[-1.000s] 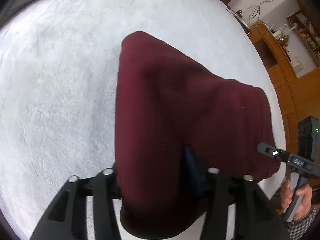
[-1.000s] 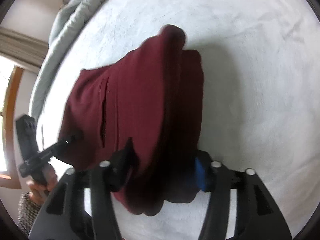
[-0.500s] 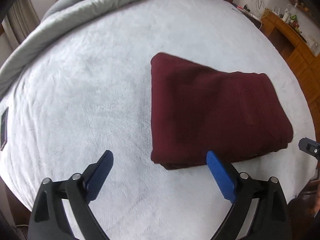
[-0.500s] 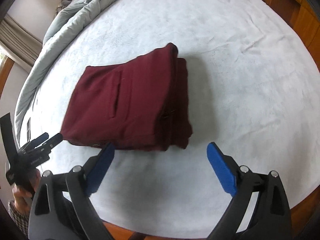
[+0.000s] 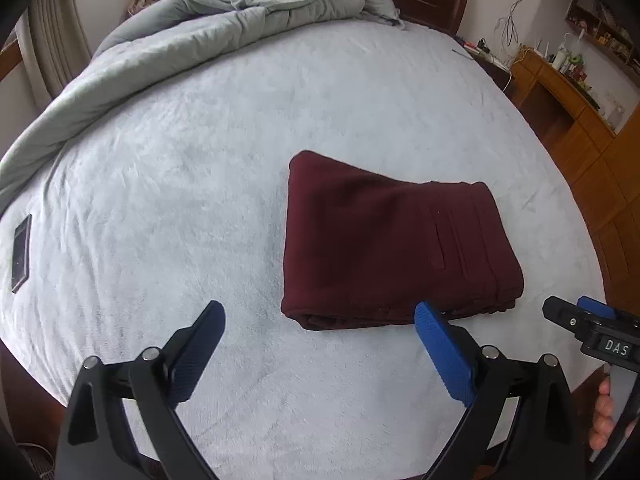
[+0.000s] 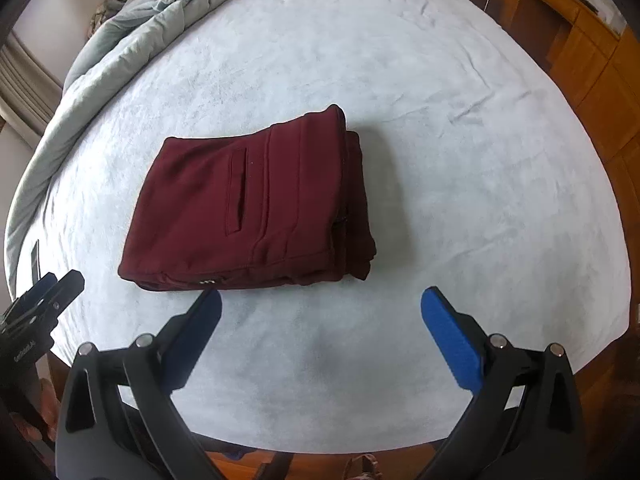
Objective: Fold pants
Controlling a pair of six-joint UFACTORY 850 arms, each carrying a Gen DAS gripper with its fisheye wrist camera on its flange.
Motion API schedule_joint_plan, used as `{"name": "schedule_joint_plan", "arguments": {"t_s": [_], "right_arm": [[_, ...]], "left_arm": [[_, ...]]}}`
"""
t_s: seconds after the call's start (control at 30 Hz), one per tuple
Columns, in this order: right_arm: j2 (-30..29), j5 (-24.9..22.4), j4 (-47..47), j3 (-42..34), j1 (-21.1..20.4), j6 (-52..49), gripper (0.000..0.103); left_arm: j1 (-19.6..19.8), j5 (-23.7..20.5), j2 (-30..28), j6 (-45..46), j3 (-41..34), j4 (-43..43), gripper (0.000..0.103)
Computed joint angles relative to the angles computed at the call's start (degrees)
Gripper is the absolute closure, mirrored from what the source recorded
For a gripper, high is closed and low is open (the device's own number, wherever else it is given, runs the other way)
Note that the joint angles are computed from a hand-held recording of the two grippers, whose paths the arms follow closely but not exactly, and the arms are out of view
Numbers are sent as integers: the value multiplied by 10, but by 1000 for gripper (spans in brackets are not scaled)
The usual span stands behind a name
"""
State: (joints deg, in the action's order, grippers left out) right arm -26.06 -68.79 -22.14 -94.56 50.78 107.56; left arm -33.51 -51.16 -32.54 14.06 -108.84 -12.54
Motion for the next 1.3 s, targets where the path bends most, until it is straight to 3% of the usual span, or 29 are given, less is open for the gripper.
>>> {"name": "schedule_joint_plan", "arguments": {"t_s": [1.3], "right_arm": [[-26,-8,15,-50,6,-25,4]], "left_arm": [[-18,12,30,-18,19,55,6]]}}
